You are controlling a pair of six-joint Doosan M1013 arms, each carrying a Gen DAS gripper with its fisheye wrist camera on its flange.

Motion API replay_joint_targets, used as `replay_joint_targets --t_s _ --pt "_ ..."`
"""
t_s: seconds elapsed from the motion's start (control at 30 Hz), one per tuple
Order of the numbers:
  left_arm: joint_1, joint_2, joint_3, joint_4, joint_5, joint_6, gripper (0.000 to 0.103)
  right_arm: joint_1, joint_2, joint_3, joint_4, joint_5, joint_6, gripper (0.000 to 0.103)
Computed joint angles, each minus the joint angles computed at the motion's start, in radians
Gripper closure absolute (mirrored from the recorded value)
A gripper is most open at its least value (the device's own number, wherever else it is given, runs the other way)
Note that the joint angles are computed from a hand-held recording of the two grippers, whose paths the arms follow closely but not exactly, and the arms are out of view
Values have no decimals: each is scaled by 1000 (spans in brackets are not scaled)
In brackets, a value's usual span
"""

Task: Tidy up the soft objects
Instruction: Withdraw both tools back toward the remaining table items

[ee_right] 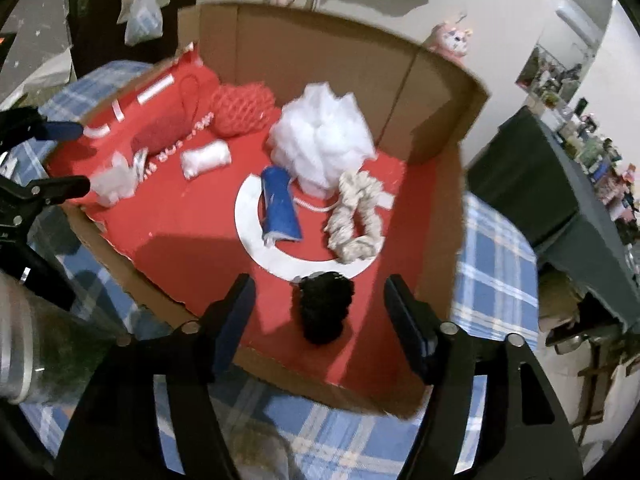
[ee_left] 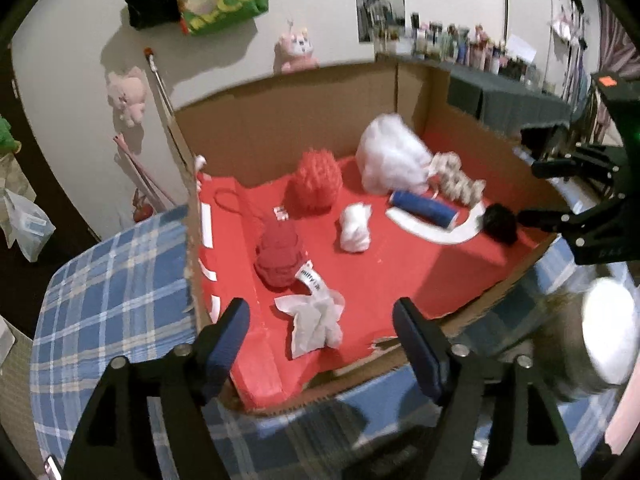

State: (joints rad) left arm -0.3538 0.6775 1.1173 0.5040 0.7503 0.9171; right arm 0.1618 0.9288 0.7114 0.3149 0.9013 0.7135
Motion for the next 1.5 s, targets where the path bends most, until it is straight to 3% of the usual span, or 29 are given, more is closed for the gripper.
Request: replay_joint_targets --t_s 0.13,0.23,0.4,0.67,0.83,1.07,1.5 --pt "-25 -52 69 119 -62 -128 11 -15 -62 86 70 -57 -30 31" --pt "-46 -86 115 214 -95 -238 7 -29 -122 175 162 -110 -74 24" --pt "-91 -155 216 430 -145 -503 0 -52 -218 327 363 -178 -201 17" --pt "-163 -214 338 726 -120 -845 0 -82 -355 587 713 -286 -497 16" --pt "-195 -218 394 838 -83 -1015 0 -94 -399 695 888 -327 -640 13" --pt "-206 -199 430 815 -84 -1101 0 -94 -414 788 999 -372 -754 13" --pt "-189 -164 461 675 -58 -1068 0 -64 -322 756 800 -312 -542 13"
